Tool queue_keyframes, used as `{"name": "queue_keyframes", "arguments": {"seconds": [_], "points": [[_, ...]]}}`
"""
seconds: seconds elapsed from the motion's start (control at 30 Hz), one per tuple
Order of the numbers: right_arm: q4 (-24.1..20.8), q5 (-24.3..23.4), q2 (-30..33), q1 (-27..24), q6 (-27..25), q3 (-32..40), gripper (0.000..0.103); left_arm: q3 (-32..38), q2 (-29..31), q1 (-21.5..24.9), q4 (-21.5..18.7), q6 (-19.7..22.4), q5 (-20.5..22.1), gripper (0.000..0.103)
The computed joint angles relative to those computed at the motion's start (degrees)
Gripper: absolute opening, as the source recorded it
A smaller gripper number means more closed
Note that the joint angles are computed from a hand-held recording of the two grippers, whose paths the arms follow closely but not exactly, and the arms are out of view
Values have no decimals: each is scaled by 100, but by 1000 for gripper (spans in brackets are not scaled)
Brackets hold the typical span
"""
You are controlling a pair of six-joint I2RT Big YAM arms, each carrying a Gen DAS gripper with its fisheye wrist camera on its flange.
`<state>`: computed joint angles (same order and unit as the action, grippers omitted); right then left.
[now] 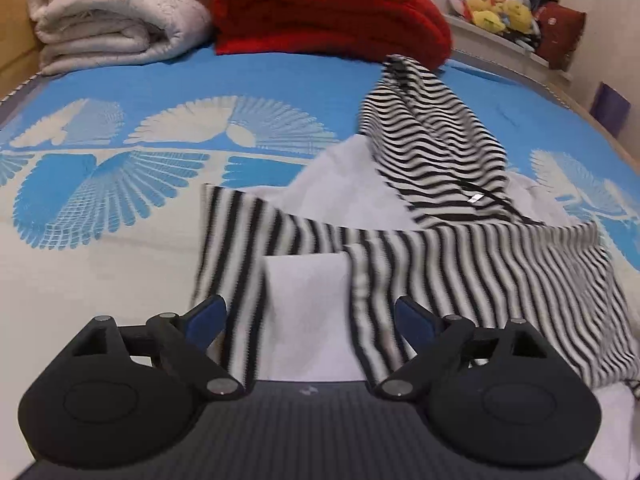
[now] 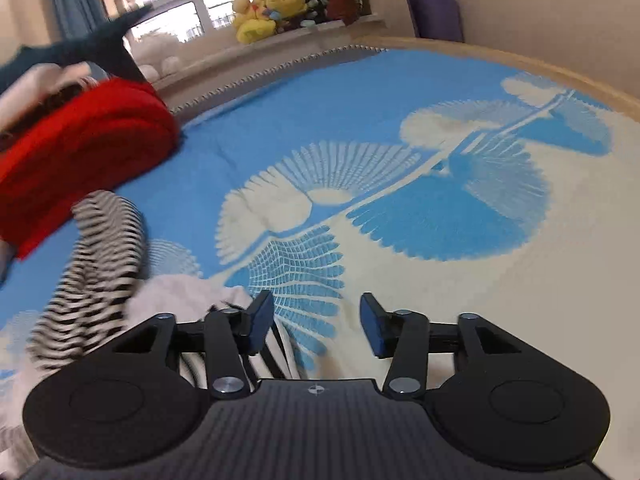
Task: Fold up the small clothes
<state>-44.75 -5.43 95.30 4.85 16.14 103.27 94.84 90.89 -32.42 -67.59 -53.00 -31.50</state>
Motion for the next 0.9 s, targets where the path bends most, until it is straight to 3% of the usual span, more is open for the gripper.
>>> {"name": "queue_keyframes", "arguments": {"seconds": [0.03, 0.1, 0.17, 0.27, 0.37, 0.43, 0.53, 0.63, 0.77, 0.9], "points": [[275, -59, -558, -141, 171, -551, 71, 32, -4, -48, 20, 50, 9, 94], [367, -474, -1563, -458, 226, -1403, 84, 153, 8, -211, -6, 130, -125, 94], [212, -1206, -2546, -869, -103, -2106, 86, 339, 34, -443, -129, 107, -314, 94], [-68, -1610, -3629, -1417, -329, -2726, 95, 576, -22, -917, -164, 68, -440, 94], [-1087, -2015, -3995, -1831, -829, -2500, 95, 746, -88, -1460, 28, 109, -737, 102], [-1658, -2359, -4229, -2156, -1249, -2326, 94, 991, -14, -1847, 38, 422, -1191, 103], [-2127, -3035, -4607, -2752, -1941, -2273, 95, 1639, 223, -2403, -371, 1117, -1743, 103], [-2611, -3246, -4699, -2950, -2331, -2005, 96, 1953, 240, -2988, -355, 1053, -2135, 103], [-2558, -3800, -4785, -3088, -2100, -1749, 96, 2580, 329, -3419, 168, 1257, -1634, 103], [-3062, -4316, -4698, -3118, -2348, -1480, 96, 3505, 666, -3658, -336, 756, -1733, 103]]}}
